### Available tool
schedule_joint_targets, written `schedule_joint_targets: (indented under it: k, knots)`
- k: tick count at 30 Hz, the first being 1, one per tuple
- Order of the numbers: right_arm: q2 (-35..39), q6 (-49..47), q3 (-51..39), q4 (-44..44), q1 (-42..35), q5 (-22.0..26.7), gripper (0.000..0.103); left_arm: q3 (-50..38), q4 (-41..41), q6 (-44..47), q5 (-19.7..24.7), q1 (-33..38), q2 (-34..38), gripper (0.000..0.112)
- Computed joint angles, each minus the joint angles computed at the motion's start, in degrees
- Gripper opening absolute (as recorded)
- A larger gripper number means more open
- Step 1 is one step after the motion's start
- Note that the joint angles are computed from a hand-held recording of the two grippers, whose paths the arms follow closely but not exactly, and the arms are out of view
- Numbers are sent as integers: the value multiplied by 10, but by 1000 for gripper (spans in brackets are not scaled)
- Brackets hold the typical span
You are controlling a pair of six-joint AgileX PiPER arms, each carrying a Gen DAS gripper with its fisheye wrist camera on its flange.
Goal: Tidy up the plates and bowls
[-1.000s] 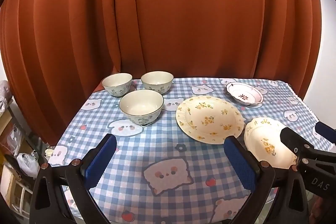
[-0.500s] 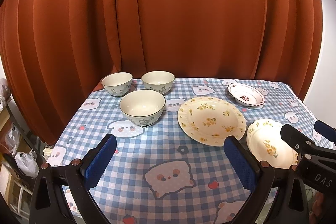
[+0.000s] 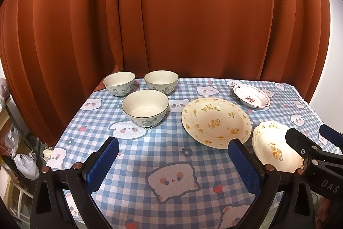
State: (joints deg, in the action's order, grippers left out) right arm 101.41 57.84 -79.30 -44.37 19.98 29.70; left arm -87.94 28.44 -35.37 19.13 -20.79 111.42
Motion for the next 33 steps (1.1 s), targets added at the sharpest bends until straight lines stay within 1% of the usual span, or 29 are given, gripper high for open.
schedule_joint_targets:
  k: [9,22,33]
  knots:
    - [2,-9,-5,10,6,18,103,12,-34,34,-5,6,-6,101]
    - [3,7,-10,1,14,35,103,0,-38,38,2,5,-2,101]
    - [0,14,-7,-5,18,38,103,1,-31,29,3,2,-2,101]
